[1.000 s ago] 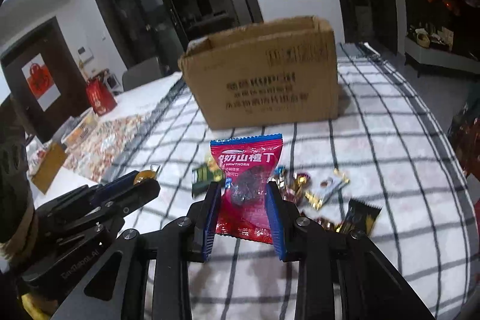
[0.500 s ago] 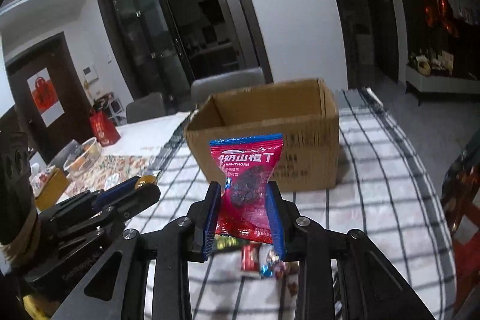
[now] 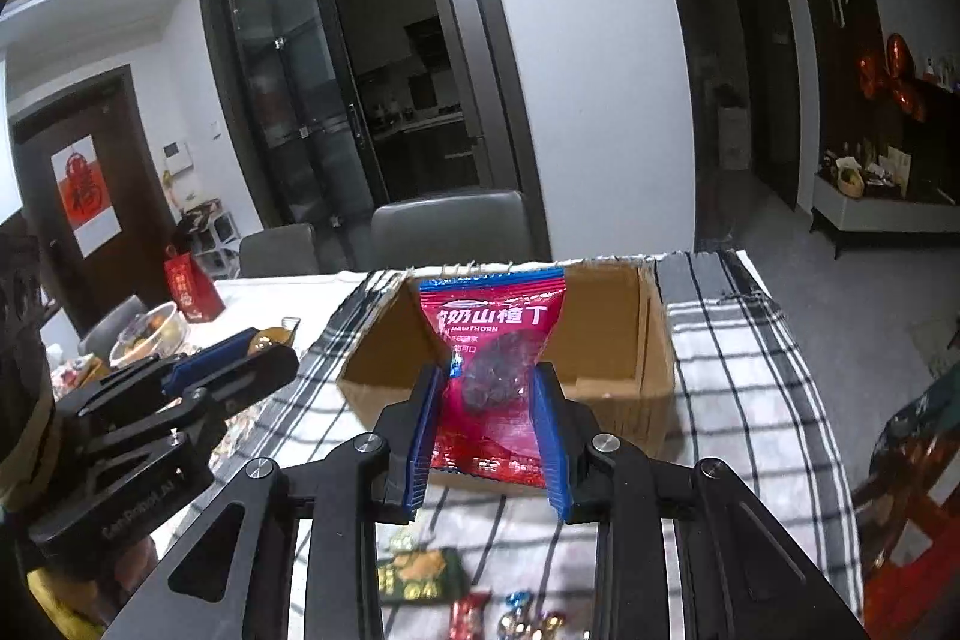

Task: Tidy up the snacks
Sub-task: 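Lift both held snacks and carry them over the cardboard box, then open both tools to drop the snacks into the box, then move both open tools back toward the remaining snacks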

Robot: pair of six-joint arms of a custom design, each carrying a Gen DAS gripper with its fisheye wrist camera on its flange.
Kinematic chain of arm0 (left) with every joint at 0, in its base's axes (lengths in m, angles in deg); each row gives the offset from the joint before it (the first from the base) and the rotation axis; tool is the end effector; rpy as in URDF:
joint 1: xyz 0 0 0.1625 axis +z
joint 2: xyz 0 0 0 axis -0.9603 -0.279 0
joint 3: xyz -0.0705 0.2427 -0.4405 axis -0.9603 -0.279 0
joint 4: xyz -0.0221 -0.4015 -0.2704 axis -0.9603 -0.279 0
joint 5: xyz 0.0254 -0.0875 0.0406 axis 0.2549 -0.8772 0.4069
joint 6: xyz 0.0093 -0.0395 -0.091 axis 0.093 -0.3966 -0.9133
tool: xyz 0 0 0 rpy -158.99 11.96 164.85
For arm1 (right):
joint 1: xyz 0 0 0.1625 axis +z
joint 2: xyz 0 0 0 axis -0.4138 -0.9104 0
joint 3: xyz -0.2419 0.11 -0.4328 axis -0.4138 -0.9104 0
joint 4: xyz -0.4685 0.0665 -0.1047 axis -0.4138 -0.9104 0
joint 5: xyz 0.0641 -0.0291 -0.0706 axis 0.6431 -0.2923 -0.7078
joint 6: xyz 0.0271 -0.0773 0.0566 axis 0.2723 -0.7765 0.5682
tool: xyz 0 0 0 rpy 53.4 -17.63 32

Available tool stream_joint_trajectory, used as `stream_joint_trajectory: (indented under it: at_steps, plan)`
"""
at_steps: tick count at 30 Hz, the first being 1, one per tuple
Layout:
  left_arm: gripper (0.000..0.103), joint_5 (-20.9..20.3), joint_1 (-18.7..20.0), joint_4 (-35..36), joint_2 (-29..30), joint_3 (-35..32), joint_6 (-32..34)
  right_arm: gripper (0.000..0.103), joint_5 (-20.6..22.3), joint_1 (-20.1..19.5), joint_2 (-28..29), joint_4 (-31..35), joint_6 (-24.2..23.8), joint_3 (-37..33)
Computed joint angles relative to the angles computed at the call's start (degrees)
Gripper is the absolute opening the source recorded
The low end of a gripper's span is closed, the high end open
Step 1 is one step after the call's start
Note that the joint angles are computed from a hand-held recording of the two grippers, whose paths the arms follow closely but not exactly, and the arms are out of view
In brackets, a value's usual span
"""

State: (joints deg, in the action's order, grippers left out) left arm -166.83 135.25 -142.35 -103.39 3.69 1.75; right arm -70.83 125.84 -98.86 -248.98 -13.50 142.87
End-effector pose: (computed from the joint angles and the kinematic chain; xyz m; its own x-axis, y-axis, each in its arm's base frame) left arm -0.2658 -0.8106 0.1666 -0.5370 0.6885 -0.4875 0.8369 0.3619 -0.4107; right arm 0.2241 -0.7217 0.1666 -0.8180 0.2011 0.5389 -0.4132 0.4463 -0.7938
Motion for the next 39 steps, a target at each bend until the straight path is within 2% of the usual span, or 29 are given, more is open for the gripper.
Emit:
stream_joint_trajectory:
  at_steps: [7,16,17,18,19,20,32,39]
  plan:
    - [0.026,0.5,0.1,3.4,4.0,-6.2,0.0,0.032,1.1,-2.1,-1.0,7.7,1.9,-3.8]
    - [0.026,2.6,0.4,7.6,9.5,-14.0,-1.0,0.032,0.6,-3.8,-0.2,12.3,2.2,-8.0]
    - [0.029,3.0,0.4,7.7,9.9,-14.5,-1.0,0.032,0.3,-4.0,0.1,12.7,2.1,-8.6]
    - [0.043,3.5,0.3,7.9,10.4,-15.1,-1.0,0.035,-0.1,-4.1,0.3,13.1,2.0,-9.1]
    - [0.058,4.1,0.0,7.1,10.5,-14.8,-0.7,0.045,-0.8,-4.1,0.5,13.4,1.8,-9.6]
    - [0.060,4.4,-0.1,5.9,10.6,-14.7,-0.4,0.048,-1.6,-4.0,0.7,13.2,1.7,-9.9]
    - [0.061,3.8,-1.0,-0.3,5.3,-6.0,1.8,0.048,-2.1,-2.4,-1.4,5.0,-0.3,-2.7]
    - [0.061,4.0,-2.0,-3.2,1.0,0.5,0.6,0.048,-2.8,-0.6,-2.6,0.2,-2.3,2.0]
